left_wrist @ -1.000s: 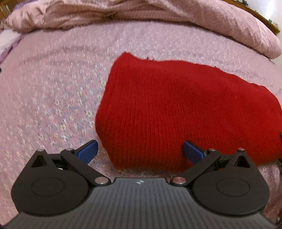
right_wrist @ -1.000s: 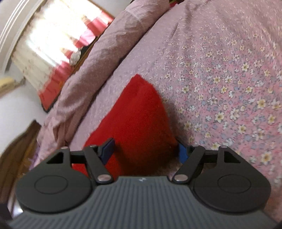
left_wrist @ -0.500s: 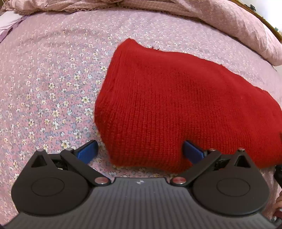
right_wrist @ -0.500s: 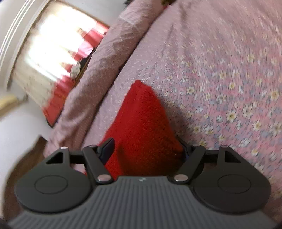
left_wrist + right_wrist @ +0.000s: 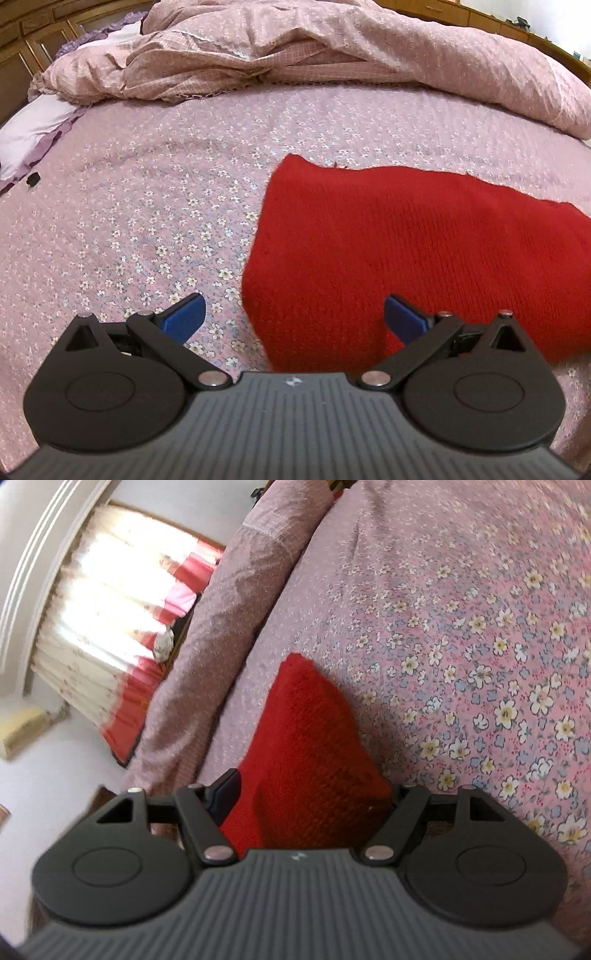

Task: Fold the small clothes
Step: 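Close the right tool on the cardigan's end and lift it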

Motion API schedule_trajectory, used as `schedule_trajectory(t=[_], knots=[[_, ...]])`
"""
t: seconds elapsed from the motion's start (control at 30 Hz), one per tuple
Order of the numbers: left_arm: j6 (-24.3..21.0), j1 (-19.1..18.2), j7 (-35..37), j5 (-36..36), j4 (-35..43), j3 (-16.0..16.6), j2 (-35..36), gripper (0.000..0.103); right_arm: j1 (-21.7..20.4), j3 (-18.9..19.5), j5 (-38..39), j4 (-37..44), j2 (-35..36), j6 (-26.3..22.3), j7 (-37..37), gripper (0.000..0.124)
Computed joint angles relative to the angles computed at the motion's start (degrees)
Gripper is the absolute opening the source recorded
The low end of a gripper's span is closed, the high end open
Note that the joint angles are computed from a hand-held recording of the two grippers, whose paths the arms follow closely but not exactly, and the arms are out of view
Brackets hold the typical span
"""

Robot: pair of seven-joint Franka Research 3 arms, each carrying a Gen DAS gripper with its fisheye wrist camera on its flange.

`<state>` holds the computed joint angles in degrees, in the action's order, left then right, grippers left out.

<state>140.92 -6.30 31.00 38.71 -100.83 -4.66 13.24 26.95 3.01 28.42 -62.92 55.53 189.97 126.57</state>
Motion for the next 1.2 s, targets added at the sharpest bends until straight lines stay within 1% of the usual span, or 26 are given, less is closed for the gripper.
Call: schedule_trajectory(t=[0.07, 0.1, 0.13, 0.2, 0.23, 0.27, 0.37, 0.4, 0.43, 0.47, 0.5, 0.53, 0.57, 0.67, 0.77, 0.8, 0.83, 0.9, 0.93, 0.97, 1.03, 1.1, 1.2], knots=[[-1.98, 0.19, 0.97, -1.75, 1.13, -0.19, 0.72, 0.103, -4.70, 8.41, -1.62, -0.66, 0.64, 4.15, -0.92, 0.074], [-2.14, 0.26, 1.10, -2.15, 1.04, -0.18, 0.78, 0.103, -7.15, 12.53, -2.97, -0.81, 1.21, 5.61, -0.88, 0.074], [-1.92, 0.33, 1.15, -2.34, 0.76, -0.15, 0.70, 0.103, -9.27, 15.75, -4.35, -1.11, 1.60, 6.57, -0.47, 0.074], [-1.64, 0.32, 1.10, -2.32, 0.37, -0.07, 0.66, 0.103, -11.05, 18.63, -6.29, -0.77, 2.56, 7.55, 0.78, 0.074], [-1.77, 0.27, 1.09, -2.22, 0.47, -0.04, 0.78, 0.103, -11.01, 18.43, -6.72, -0.58, 2.68, 7.38, 1.24, 0.074], [-1.96, 0.18, 1.04, -2.13, 0.68, -0.01, 1.00, 0.103, -10.39, 17.25, -6.71, -0.38, 2.54, 6.78, 1.40, 0.074], [-2.01, 0.08, 1.14, -1.93, 1.09, 0.10, 1.56, 0.103, -6.23, 10.22, -4.25, 1.15, 2.12, 4.03, 1.15, 0.073], [-1.96, 0.18, 1.41, -2.08, 1.35, 0.14, 1.87, 0.103, -4.46, 7.23, -2.72, 1.46, 1.95, 3.01, 1.33, 0.067], [-1.93, 0.23, 1.59, -2.29, 1.36, 0.15, 1.91, 0.103, -2.88, 4.49, -1.16, 1.66, 1.83, 1.99, 1.81, 0.060], [-1.82, 0.21, 1.54, -2.43, 1.06, 0.14, 1.69, 0.103, -1.87, 2.79, -0.03, 2.14, 2.09, 1.45, 2.44, 0.054], [-1.57, 0.38, 1.78, -2.84, 0.97, 0.11, 1.68, 0.103, -1.93, 2.79, 0.75, 0.81, 1.50, 1.81, 2.73, 0.043], [-1.42, 0.54, 1.97, -3.33, 0.88, 0.08, 1.63, 0.103, -3.08, 4.61, 0.53, -0.17, 1.22, 2.35, 2.46, 0.039], [-1.31, 0.67, 2.06, -3.77, 0.82, 0.08, 1.57, 0.103, -4.44, 6.84, -0.52, -0.56, 1.30, 3.13, 1.71, 0.038], [-1.33, 1.04, 2.53, -5.50, 0.62, -0.12, 1.14, 0.103, -5.24, 8.08, -1.42, -1.67, 0.85, 3.76, 0.57, 0.037], [-0.89, 1.14, 2.47, -5.75, -0.33, -0.11, 0.00, 0.103, -7.77, 12.24, -2.98, -2.59, 0.83, 4.80, -1.30, 0.036], [-1.14, 0.98, 2.04, -5.24, -0.49, -0.03, -0.30, 0.103, -7.67, 11.73, -3.77, -1.33, 1.46, 3.97, -0.57, 0.036], [-1.41, 0.92, 1.70, -4.80, -0.69, 0.04, -0.71, 0.103, -7.31, 11.12, -3.64, -1.70, 1.14, 3.92, -0.84, 0.036], [-1.66, 0.96, 1.03, -4.26, -1.05, 0.05, -1.31, 0.103, -5.78, 8.39, -2.83, -1.91, 0.44, 2.89, -1.23, 0.036], [-1.63, 1.03, 0.74, -4.04, -1.28, 0.05, -1.59, 0.103, -4.53, 6.26, -2.27, -1.44, 0.25, 1.83, -1.32, 0.036], [-1.80, 1.09, 0.50, -3.86, -1.38, 0.01, -1.76, 0.103, -4.16, 5.53, -2.39, -1.31, 0.07, 1.30, -1.78, 0.036], [-2.46, 1.19, 0.22, -3.58, -1.57, -0.05, -2.01, 0.103, -4.85, 6.60, -3.72, -0.58, 0.17, 1.05, -3.43, 0.036], [-3.38, 1.28, 0.03, -3.60, -1.56, -0.16, -2.06, 0.103, -4.40, 5.74, -4.55, -0.10, -0.18, 0.48, -5.03, 0.036], [-3.26, 1.63, 0.01, -4.17, -1.87, -0.33, -2.31, 0.103, -1.97, 1.87, -5.01, 1.65, -0.25, -0.77, -6.72, 0.035]])
